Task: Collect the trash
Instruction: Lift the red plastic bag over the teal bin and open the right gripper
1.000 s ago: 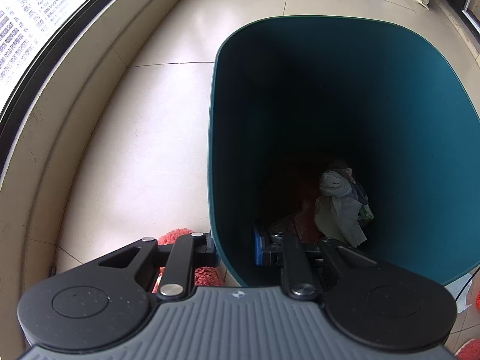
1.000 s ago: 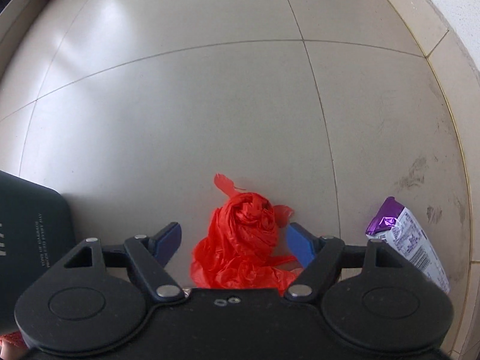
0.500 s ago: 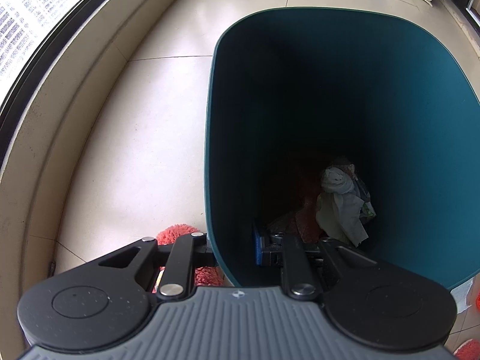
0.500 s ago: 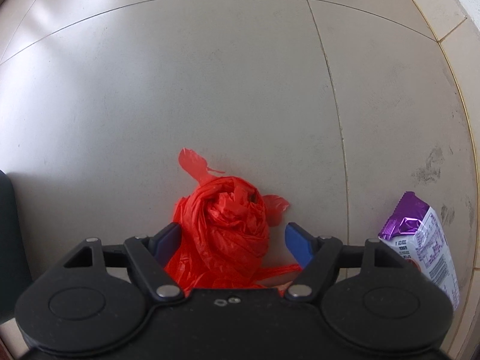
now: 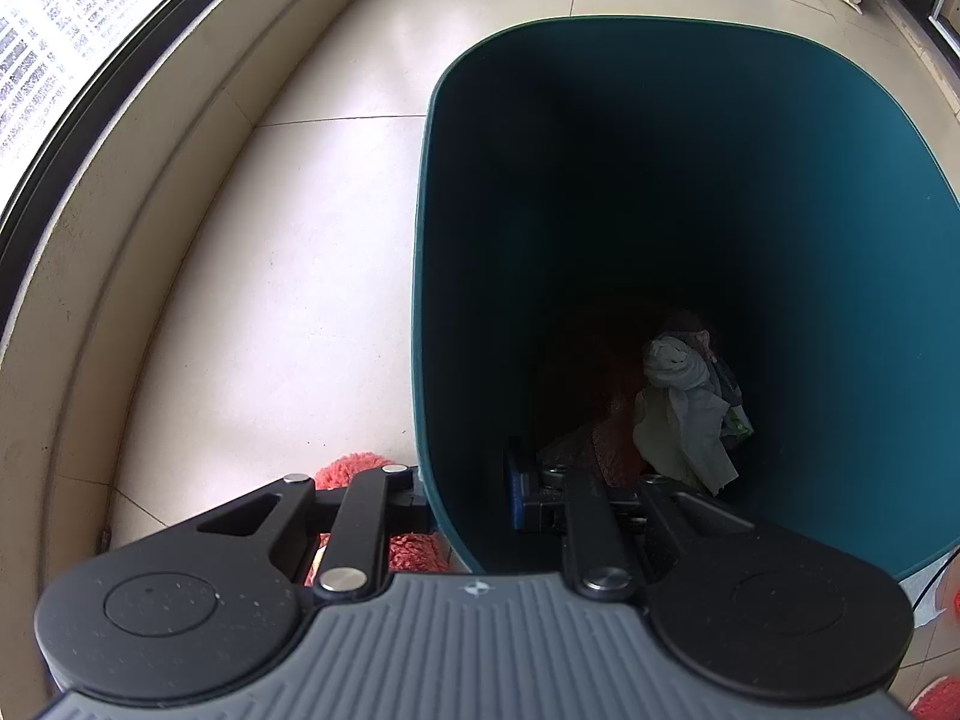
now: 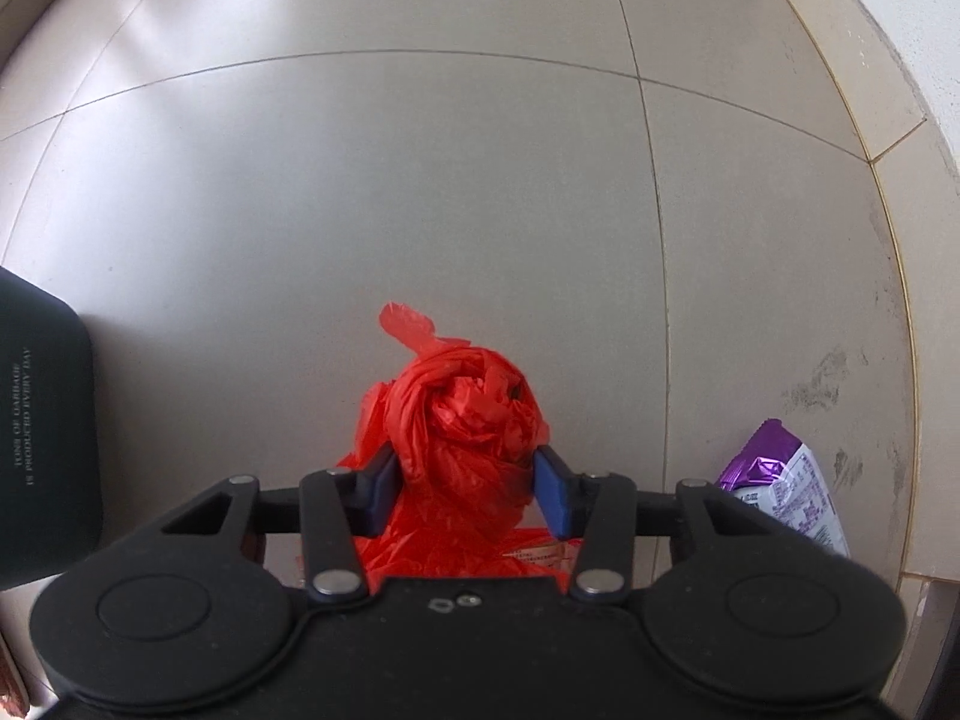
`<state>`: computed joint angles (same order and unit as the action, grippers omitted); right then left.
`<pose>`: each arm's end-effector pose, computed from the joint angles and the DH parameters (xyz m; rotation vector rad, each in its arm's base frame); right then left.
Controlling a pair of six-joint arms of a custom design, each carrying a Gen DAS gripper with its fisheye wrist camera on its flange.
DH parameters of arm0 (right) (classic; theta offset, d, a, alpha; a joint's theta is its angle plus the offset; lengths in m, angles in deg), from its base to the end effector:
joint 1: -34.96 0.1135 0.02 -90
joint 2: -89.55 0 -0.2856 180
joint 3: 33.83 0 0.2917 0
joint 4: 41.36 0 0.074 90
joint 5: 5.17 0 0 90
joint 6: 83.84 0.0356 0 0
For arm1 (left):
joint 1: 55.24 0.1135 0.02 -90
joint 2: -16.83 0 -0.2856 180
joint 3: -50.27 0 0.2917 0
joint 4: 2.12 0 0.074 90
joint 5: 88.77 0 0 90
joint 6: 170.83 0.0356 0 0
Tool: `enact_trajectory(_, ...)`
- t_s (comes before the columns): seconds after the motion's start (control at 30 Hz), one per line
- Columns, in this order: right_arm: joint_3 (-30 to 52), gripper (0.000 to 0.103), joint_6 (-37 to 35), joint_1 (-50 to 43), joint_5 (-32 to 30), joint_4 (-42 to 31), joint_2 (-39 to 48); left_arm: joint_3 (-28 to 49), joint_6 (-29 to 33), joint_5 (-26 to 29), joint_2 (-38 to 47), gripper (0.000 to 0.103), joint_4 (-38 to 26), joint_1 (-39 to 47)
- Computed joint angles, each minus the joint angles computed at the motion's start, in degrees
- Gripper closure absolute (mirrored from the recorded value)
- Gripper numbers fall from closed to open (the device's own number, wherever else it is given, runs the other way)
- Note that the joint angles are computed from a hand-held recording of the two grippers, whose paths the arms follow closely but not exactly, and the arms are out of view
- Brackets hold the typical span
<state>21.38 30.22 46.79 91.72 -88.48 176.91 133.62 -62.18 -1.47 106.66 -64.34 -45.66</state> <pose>0.2692 0.0520 0.1361 0.3281 2.9071 -0.0829 0.3436 0.0597 0.2641 0.2080 2.7784 0.1914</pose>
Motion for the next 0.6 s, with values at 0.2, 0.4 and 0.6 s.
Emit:
enact_trajectory(0.2,5.49,0.058,-1.76,4.12,-2.45,-12.50,-14.87,1.32,0.15,1.10,0.04,0.084,-1.31,1.09)
enact_trajectory(0.4,22.12,0.058,-3.61,12.79,-0.06,-22.43,-18.51,0.99,0.56,-0.08,-0.57,0.084,-1.00,0.28)
enact_trajectory(0.6,39.25,0.058,-4.84,20.44,1.34,-27.65,-13.06,0.85,-0.09,-0.40,-0.59,0.084,-0.87,-0.05)
